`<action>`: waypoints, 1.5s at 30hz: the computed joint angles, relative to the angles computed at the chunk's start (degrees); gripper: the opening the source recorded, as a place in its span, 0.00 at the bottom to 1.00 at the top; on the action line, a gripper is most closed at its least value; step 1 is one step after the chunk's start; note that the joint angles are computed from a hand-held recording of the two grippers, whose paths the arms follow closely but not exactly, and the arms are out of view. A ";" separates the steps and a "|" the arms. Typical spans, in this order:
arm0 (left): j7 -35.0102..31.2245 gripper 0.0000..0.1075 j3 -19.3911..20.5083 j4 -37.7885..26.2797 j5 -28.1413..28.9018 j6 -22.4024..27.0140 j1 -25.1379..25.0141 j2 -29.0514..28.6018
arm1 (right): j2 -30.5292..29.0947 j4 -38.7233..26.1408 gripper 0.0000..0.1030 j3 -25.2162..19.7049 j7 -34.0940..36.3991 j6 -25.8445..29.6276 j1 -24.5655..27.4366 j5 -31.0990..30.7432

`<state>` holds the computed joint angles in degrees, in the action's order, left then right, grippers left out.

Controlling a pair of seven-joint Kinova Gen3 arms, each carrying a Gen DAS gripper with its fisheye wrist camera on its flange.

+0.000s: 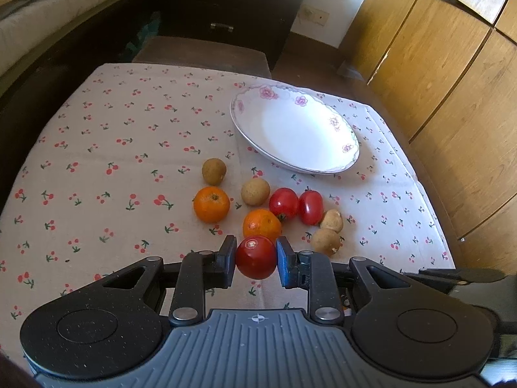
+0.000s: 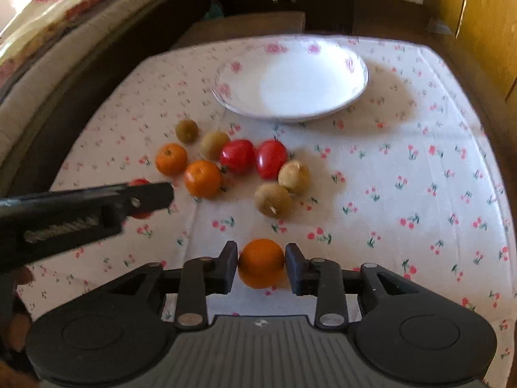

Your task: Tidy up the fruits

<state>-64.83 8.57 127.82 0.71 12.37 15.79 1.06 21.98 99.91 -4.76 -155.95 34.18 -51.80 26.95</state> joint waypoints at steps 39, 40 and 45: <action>-2.28 0.30 -3.52 -19.50 0.18 0.91 1.72 16.88 | 7.72 -11.55 0.32 5.70 5.93 -2.83 6.25 3.83; -2.31 0.30 -3.76 -19.88 0.14 1.07 1.87 17.32 | 8.08 -11.79 0.32 5.82 6.69 -3.11 6.42 3.33; -2.06 0.31 -4.23 -20.36 0.44 1.71 2.24 18.08 | 9.38 -12.78 0.32 7.28 9.11 -2.96 5.23 2.52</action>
<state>-66.89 4.34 107.45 1.15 14.08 18.03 19.14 31.35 87.13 2.52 -146.84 31.22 -46.57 29.46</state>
